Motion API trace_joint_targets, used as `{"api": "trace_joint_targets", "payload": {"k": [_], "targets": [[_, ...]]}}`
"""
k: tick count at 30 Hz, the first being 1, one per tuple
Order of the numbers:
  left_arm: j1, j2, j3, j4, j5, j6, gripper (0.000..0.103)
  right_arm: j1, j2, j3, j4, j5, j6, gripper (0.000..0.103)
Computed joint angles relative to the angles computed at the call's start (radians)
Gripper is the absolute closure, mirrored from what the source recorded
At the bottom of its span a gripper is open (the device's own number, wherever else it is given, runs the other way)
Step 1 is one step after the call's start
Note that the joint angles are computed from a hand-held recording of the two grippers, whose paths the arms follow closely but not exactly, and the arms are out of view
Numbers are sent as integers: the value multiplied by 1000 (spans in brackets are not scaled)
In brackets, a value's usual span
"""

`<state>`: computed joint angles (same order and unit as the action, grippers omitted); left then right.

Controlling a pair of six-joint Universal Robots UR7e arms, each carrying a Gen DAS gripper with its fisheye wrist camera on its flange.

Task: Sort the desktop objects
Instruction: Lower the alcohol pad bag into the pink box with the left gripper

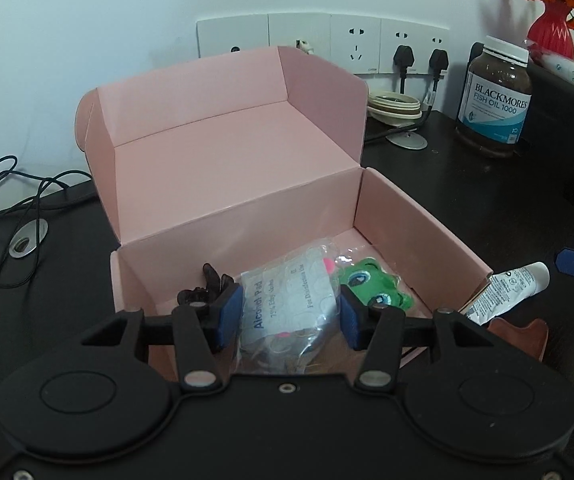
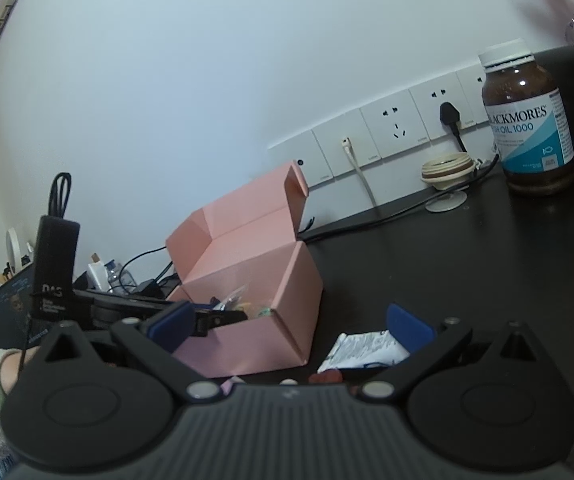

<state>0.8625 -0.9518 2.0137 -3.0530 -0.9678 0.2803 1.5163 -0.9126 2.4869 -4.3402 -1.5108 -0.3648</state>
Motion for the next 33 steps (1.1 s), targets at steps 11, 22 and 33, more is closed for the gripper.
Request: {"api": "trace_joint_targets", "payload": {"k": [11, 22, 33], "targets": [[-23, 42, -73, 124, 77, -232, 49, -4, -4, 1, 6, 5, 12, 1], [-48, 64, -75, 184, 186, -315, 44, -8, -9, 6, 11, 14, 11, 1], [-44, 59, -81, 192, 164, -313, 40, -9, -9, 4, 13, 13, 18, 1]]}}
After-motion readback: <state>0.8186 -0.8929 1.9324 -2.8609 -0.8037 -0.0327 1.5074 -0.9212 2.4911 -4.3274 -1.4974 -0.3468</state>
